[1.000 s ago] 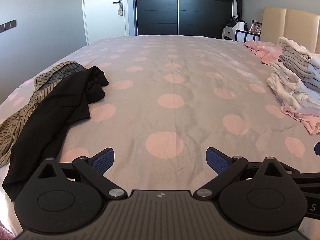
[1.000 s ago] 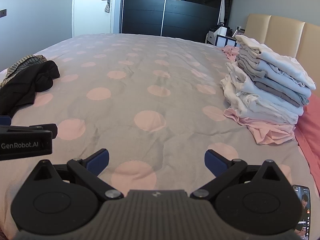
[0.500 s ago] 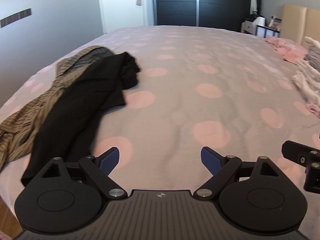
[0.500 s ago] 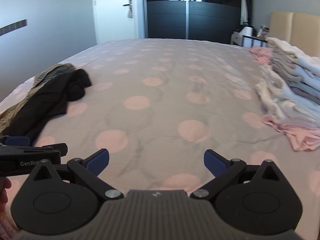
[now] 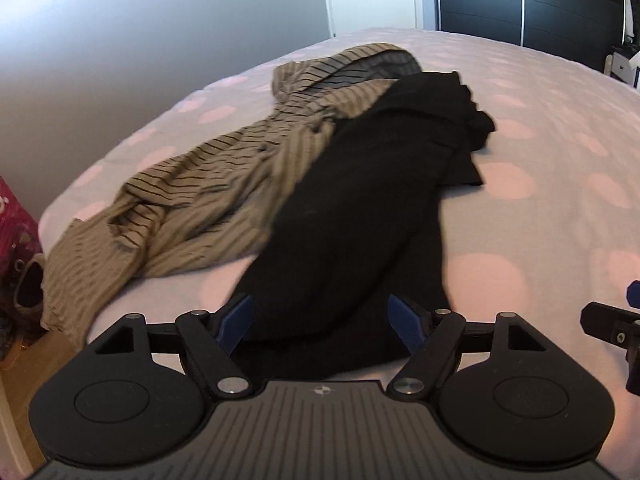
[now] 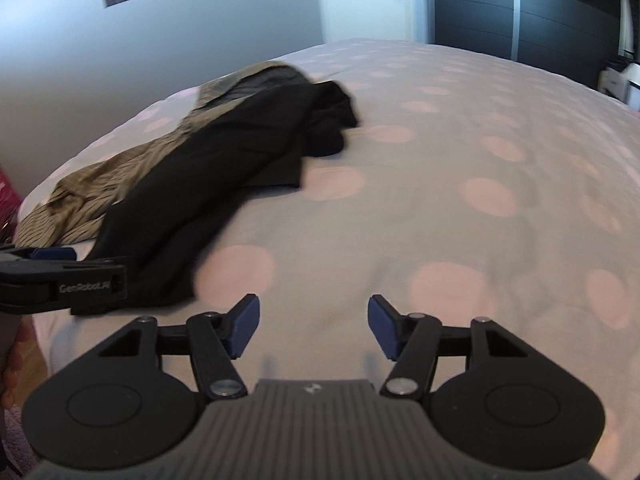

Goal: Fold clothes
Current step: 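Reach both grippers to the black garment and close on its edge, then lift the black garment with both grippers and carry it onto open bed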

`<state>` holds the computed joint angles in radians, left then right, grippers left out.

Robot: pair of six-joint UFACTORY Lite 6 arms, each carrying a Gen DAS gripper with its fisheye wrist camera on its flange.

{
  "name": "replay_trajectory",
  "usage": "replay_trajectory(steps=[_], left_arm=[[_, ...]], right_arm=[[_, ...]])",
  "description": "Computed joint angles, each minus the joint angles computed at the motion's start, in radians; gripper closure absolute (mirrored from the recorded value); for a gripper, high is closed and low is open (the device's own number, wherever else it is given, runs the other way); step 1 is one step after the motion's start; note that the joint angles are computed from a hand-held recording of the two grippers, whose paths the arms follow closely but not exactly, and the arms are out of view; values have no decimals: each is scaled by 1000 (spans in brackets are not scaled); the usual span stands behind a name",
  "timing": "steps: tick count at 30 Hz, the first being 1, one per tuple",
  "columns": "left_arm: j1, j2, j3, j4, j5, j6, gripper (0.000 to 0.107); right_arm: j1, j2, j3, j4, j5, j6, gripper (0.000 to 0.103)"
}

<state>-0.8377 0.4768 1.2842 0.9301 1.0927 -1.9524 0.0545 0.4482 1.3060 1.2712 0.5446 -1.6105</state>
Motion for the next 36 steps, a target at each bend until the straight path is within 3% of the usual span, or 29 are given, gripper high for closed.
replay_trajectory(steps=[2,9,13,15,17,19,21,24,30,36], left_arm=[[10,-19,-40,6,4,-10,32],[75,-120,-237,75,-137,-108,32],[114,-127,-281,110,-201,-145,33],[126,-139,-302,144,-235,-176,33],[139,-144,-313,170,-265,-199,34],[151,-166,-343,222,-310,-257,53],[156,-191,-363,262,-346,-291,78],[148,-207,-357,294,-383,-296,97],[57,-146,-186,325,-407,-188,101],[-59,34,149,282,-450,29,102]], right_arm=[[53,46,44,-24,0,43,44],[189,204,197,-69,-7,129,45],[230,272,268,-86,-2,145,51],[244,283,274,-49,-6,104,59],[254,293,290,-50,8,103,92],[259,283,280,-33,3,86,98],[253,245,234,26,-7,19,99],[236,175,163,89,-37,-71,99],[127,34,87,48,-58,-51,100],[-103,-101,55,-52,-4,2,100]])
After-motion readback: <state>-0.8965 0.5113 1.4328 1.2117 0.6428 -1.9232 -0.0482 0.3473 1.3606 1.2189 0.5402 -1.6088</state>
